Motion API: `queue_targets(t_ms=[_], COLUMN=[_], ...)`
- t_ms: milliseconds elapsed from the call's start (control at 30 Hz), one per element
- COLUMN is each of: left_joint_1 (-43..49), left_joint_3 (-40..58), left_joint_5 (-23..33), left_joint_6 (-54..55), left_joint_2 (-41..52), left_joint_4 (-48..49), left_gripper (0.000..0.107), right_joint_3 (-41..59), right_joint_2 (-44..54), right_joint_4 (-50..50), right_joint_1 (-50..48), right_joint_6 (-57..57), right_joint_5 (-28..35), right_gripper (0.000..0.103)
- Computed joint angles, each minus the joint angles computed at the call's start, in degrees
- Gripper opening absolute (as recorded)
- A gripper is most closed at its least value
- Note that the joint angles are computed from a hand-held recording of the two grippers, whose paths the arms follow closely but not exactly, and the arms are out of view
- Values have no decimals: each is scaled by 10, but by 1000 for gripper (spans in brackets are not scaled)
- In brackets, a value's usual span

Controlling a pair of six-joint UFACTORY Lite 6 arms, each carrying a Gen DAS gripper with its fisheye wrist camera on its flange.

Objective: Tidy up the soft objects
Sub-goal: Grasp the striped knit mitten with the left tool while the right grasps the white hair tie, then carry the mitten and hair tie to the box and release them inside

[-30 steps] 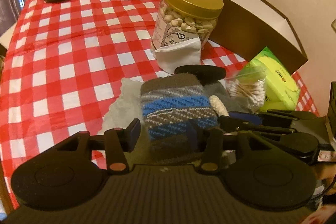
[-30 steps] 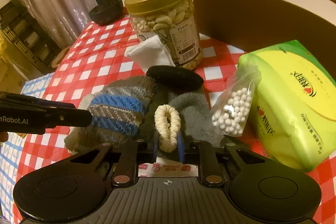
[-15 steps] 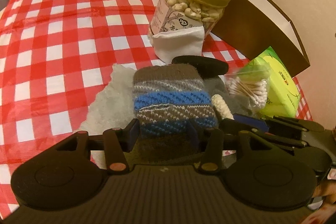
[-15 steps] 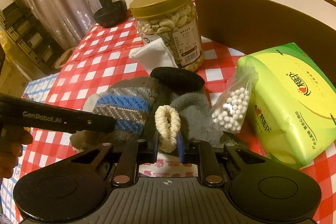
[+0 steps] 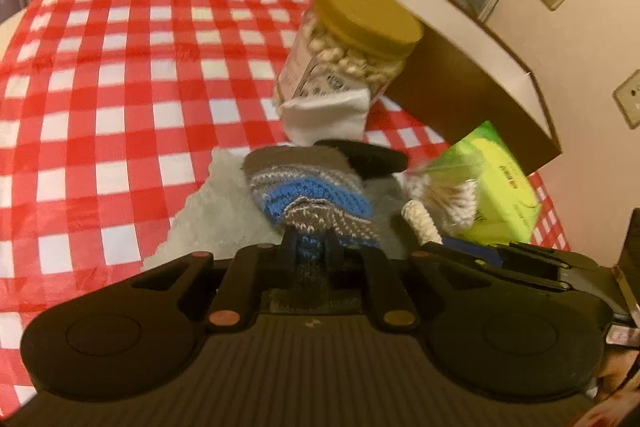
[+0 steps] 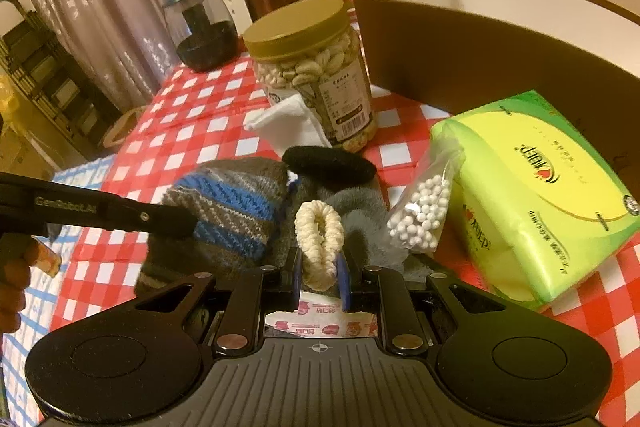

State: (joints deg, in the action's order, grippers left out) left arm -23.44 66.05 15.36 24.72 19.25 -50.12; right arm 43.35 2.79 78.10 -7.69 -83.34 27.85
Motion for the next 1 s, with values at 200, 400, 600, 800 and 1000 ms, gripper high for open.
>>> queue_targets(t_ms=[200, 400, 600, 800, 1000], left_joint_1=[-9, -21, -57, -109, -162], left_joint_3=[-27, -44, -48, -22, 51], left_joint_5=[-10, 0, 18, 39, 61], left_joint_6=[-80, -173, -201, -192, -141], left_joint_2=[-68, -125, -154, -140, -80], left_joint_4=[93, 196, 226, 220, 173], left_gripper=[10, 10, 10, 10, 10], right_joint_3=[-11, -26, -41, -48, -44], right_joint_2=[-45, -95, -137, -169, -181], right_joint_4=[-35, -83, -138, -179, -220], right_joint_1=[-31, -73, -144, -230, -340], right_joint_6=[35, 75, 104, 112, 104], right_joint_5=[37, 84, 142, 194, 239], right_gripper=[19, 19, 19, 19, 19])
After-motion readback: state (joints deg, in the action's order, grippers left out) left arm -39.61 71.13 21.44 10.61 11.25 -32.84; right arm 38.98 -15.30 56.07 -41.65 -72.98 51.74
